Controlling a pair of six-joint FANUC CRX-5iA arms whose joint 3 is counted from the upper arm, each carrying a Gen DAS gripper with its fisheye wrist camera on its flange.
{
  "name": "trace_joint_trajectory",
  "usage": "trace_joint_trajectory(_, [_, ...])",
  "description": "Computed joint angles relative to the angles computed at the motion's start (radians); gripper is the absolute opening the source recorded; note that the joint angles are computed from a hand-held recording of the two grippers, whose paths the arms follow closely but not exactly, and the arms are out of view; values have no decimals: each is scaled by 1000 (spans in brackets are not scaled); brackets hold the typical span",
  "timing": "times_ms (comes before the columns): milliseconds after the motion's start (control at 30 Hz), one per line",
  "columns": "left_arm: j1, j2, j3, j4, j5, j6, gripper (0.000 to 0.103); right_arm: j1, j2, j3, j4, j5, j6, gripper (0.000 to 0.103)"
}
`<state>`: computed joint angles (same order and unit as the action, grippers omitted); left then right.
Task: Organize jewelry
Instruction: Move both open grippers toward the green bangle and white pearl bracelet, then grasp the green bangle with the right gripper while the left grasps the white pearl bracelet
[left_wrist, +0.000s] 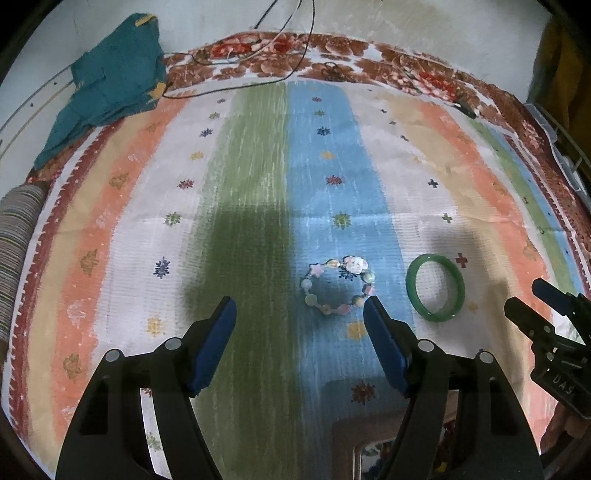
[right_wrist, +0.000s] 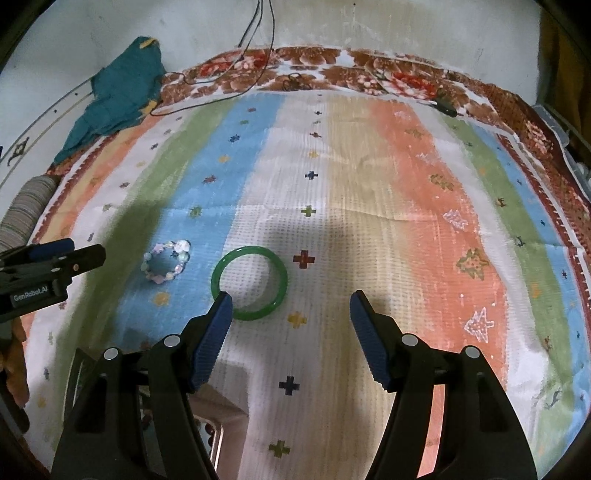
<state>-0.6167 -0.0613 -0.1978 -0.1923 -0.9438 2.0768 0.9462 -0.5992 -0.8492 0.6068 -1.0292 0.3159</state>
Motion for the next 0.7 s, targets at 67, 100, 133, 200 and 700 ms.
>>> trace_joint_trajectory(67, [4,12,3,2,0,-4,71,-15,13,4,-4,14,13,66])
trace_joint_trajectory(100, [8,18,4,6,3,-9,71,-25,21,7,-10,23,21,66])
trace_joint_trajectory(133, [13,23,3,14,7,-16,71,-34,29,9,-16,31,28,66])
trace_joint_trajectory(200, [23,35,4,27,10,-27,71,-51,45,15,-27,47,42,66])
trace_joint_trajectory(700, [31,124,40,28,-1,-72,71,-153,176,42,-93,152,124,66])
